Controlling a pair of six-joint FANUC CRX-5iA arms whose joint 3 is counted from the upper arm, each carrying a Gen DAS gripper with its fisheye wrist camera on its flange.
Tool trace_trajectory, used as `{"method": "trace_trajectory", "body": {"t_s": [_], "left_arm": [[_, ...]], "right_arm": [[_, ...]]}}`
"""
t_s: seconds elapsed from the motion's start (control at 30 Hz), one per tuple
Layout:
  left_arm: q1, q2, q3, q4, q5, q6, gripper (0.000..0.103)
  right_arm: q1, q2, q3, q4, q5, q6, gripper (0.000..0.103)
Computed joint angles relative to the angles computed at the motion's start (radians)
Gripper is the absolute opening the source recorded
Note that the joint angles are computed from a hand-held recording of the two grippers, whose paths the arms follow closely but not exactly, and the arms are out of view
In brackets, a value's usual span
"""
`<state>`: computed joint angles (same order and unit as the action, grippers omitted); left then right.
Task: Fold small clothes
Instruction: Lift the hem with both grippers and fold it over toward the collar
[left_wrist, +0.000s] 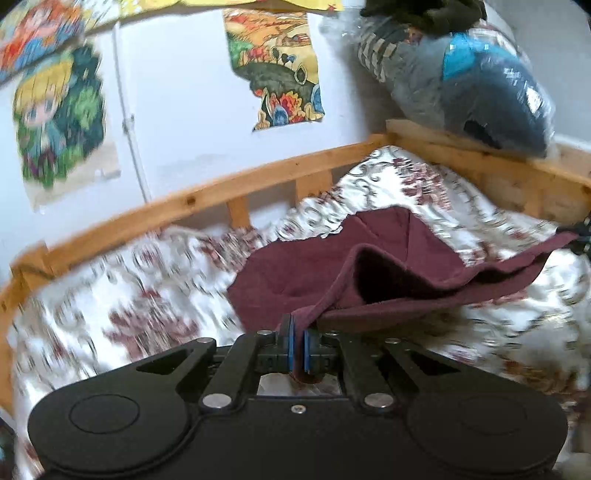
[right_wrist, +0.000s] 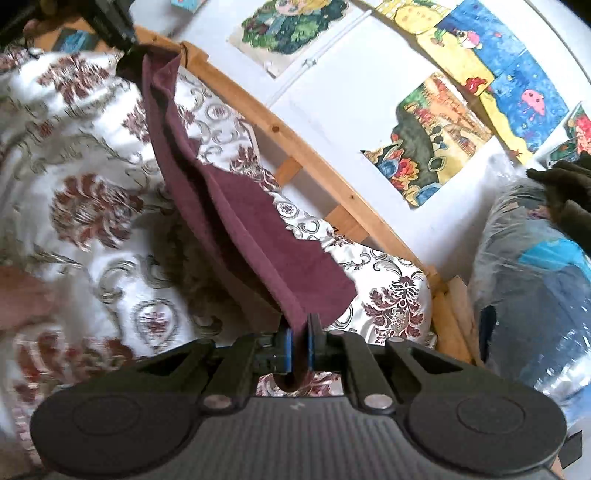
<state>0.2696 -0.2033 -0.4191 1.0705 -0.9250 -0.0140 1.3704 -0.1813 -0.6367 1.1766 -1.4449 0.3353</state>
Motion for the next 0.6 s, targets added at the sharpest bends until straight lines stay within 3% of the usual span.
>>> {"method": "trace_trajectory", "body": {"t_s": [0.13,0.23,0.33,0.6], "left_arm": [[0.1,-0.013,0.012,-0.034,-0.18,0.001,0.004],[0.094,-0.008,0.028,-0.05,-0.194,-0.009,0.004],[0.038,0.025,0.06,-0.056,-0.134,0.052,0.005],[-0.157,0.237,0.299,-0.27,0.117,0.46,0.005]], "right_arm": [[0.105,0.004,0.053,-0.076,-0.074,-0.018,0.009],[0.115,0.018,0.077,-0.078,-0.103,-0.003,0.009],[0.054,0.027,0.064,-0.036,-0.073,-0.018,0.009],[-0.214,0.089,0.026,0.139,0.078,-0.074,0.009]]}}
